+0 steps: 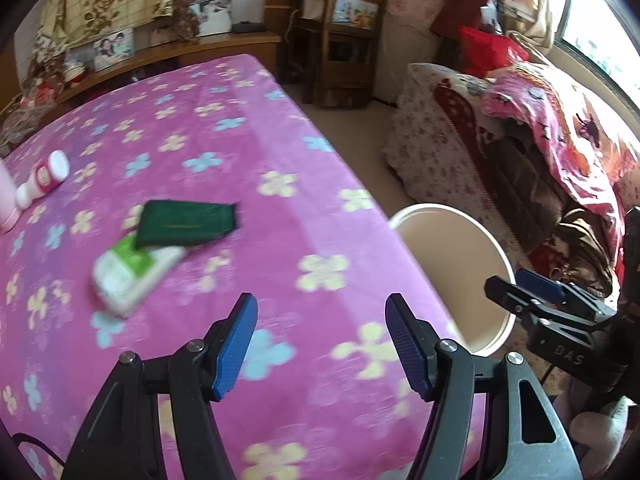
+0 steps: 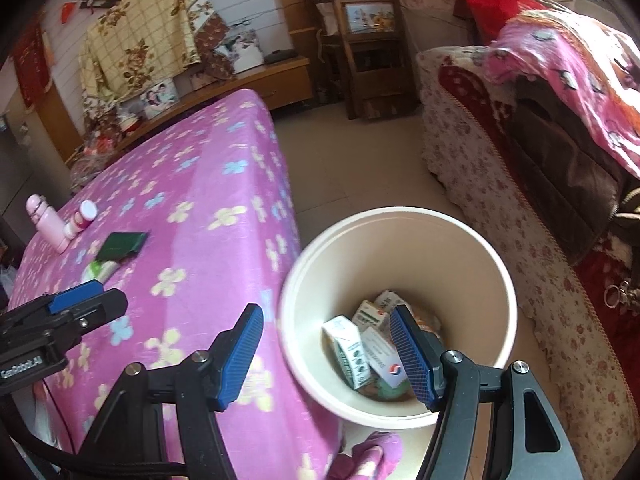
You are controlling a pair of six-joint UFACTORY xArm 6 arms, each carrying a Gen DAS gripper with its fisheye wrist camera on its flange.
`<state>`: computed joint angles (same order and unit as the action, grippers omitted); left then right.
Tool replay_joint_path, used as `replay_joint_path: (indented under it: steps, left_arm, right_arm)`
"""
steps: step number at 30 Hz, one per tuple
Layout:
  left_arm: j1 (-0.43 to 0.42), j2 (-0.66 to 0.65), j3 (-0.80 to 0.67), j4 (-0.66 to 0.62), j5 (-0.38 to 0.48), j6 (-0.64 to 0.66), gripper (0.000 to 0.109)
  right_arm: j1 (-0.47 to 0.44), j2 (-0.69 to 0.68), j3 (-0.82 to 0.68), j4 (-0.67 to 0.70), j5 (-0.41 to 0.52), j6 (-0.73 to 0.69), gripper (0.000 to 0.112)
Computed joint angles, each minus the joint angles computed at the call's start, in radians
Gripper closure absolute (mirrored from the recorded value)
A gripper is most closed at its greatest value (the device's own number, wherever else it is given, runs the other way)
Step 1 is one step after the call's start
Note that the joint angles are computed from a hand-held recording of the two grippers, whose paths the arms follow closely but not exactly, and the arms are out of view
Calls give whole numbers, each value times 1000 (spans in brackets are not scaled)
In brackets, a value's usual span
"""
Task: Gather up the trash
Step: 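Move both tools back over the table toward the green packet and white box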
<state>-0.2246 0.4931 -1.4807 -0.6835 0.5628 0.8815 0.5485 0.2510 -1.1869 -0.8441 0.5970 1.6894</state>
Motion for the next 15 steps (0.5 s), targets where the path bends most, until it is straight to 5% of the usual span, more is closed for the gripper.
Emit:
replay_joint_path:
  steps: [15]
  left_arm:
    - [176,198,-293,30,148,39,35]
  right_arm:
    - [62,219,-295,149,-14,-267,43]
